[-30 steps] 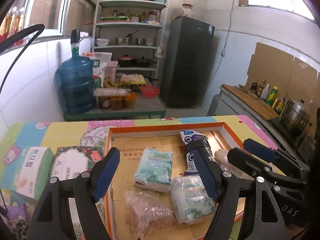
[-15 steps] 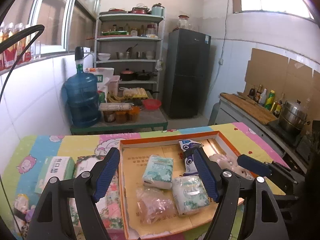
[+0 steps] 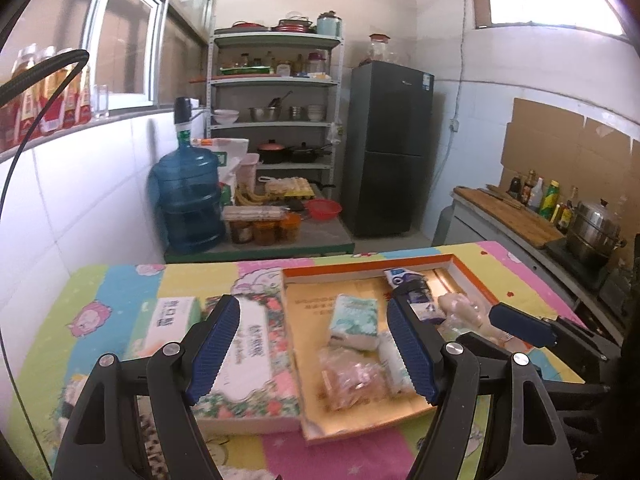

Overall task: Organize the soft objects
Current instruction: 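Withdraw both tools from the box back toward the pile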

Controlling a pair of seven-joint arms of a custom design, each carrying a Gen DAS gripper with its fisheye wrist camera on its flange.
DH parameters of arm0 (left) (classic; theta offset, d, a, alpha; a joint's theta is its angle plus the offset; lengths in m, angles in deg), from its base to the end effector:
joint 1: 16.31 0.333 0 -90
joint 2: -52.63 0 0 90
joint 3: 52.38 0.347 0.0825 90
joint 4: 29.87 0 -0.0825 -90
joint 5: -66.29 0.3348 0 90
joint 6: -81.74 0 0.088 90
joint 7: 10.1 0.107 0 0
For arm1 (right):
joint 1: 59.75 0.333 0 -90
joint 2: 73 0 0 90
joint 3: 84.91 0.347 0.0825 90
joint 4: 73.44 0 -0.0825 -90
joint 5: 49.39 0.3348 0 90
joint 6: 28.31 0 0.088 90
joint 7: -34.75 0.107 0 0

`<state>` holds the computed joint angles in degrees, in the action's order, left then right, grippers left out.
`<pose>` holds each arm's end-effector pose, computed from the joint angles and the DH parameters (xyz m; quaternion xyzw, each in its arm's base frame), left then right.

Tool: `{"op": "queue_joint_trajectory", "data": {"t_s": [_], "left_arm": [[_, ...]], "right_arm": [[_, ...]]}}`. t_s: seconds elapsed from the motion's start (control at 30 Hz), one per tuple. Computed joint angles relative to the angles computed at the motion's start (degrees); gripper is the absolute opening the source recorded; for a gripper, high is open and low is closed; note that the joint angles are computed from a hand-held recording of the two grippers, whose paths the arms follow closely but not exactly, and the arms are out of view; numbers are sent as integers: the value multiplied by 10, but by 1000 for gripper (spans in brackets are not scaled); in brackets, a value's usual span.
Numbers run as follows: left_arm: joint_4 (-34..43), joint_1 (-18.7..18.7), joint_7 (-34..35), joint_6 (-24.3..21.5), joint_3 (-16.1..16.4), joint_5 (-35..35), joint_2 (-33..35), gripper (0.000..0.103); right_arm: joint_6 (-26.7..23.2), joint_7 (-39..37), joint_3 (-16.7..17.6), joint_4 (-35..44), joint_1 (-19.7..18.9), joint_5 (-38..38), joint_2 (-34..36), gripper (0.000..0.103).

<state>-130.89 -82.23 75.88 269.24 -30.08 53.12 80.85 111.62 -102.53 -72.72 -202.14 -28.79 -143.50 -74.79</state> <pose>0.4675 -0.4928 0.4915 -0.4052 0.7615 -0.4629 0.2040 0.3651 0.3413 0.4639 -0.5061 0.6733 -0.3395 0.4187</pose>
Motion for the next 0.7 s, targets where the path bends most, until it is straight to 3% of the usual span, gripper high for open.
{"op": "queue_joint_trajectory", "data": {"t_s": [0.1,0.4,0.63,0.7], "left_arm": [[-30,-8,5,16,12,-11,-15,77],[-98,6,72,49,-5,-69,-55,77],[-142,75,111,78,-71,-108,-84,77],[-154,109,117,87,-104,-111,-91,77]], "right_arm": [[-5,-7,4,13,6,5,9,59],[-15,-29,7,53,30,20,43,59],[-16,-40,4,80,48,31,70,59],[-14,-47,2,91,53,36,81,59]]}}
